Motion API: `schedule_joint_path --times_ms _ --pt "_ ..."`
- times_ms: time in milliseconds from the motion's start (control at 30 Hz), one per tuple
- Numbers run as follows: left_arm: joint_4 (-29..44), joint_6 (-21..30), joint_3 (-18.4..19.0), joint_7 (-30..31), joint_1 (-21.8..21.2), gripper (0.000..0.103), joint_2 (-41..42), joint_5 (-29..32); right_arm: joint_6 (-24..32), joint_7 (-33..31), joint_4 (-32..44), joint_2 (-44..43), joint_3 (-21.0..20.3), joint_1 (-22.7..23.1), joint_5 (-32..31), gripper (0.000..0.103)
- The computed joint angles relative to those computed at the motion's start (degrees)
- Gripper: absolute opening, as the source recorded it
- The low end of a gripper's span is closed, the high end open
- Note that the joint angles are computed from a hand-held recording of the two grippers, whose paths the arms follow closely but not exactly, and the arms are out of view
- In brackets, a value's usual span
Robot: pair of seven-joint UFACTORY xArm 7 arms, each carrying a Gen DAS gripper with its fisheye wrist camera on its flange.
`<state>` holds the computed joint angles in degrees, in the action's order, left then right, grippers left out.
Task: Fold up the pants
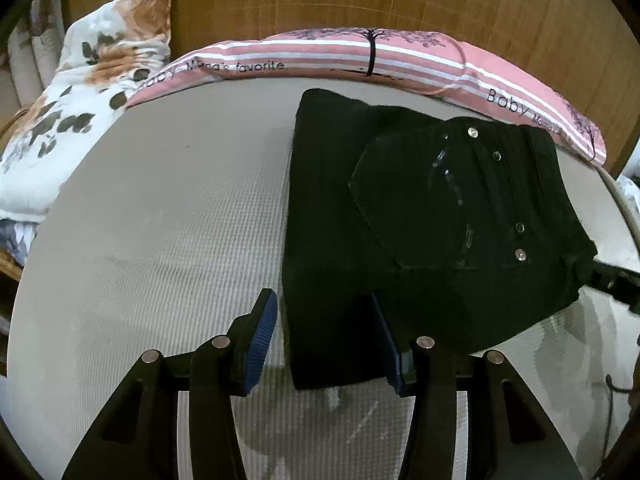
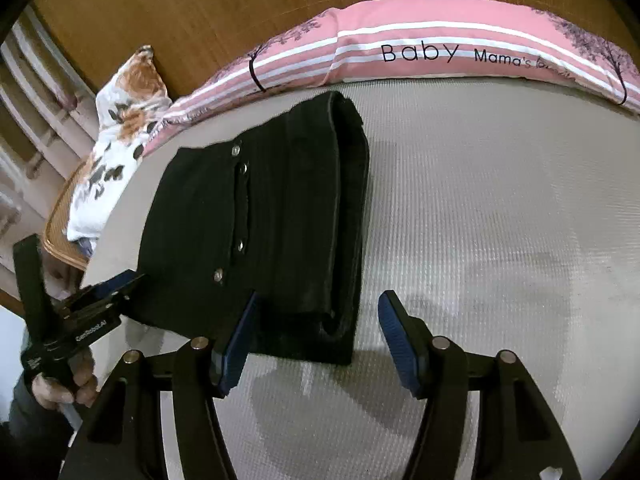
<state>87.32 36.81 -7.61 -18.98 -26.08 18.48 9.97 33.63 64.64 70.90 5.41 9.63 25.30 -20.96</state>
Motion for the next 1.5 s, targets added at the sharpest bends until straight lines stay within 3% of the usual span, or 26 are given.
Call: schedule_joint_path --times_ms 67,133,300,467,633,767,1067,1500 --pt "0.1 -0.4 0.1 -0.6 0.1 0.050 0.3 -0.4 3.8 -0.5 1.3 1.1 0.3 0.4 0.2 0.059" --pt "0.2 0.0 0.3 -1.2 -0.1 0.054 0.3 -0.1 3.0 2.8 0.6 1.2 -0.1 1.0 -1.7 0.059" --pt "0.3 2.4 1.5 -4.9 -1.7 0.056 -1.3 4.5 6.4 2.7 2.6 1.6 0.0 1.6 -2.3 0.059" --pt "-3.5 3.8 1.0 -9.3 -1.9 0.056 -6.3 7.7 12.9 5.6 6.5 1.3 0.8 4.3 -8.0 0.060" --pt "-9.7 4.6 -0.5 -16.0 -1.6 0.059 -13.5 13.1 24.6 10.8 13.5 2.5 2.7 9.8 -17.9 0.087" --pt "-14.7 4.8 -2.7 -19.6 0.0 0.061 -19.7 13.8 32.1 14.3 18.0 3.9 3.9 14.6 -24.2 0.094" --pt "-21.2 5.6 -7.0 -21.6 2.7 0.062 -28.1 13.1 39.4 18.6 22.1 5.9 4.7 20.8 -27.2 0.099" --pt "-21.9 6.7 -9.8 -21.8 3.6 0.062 -29.3 15.1 42.0 19.9 22.3 6.1 4.5 23.6 -27.6 0.101"
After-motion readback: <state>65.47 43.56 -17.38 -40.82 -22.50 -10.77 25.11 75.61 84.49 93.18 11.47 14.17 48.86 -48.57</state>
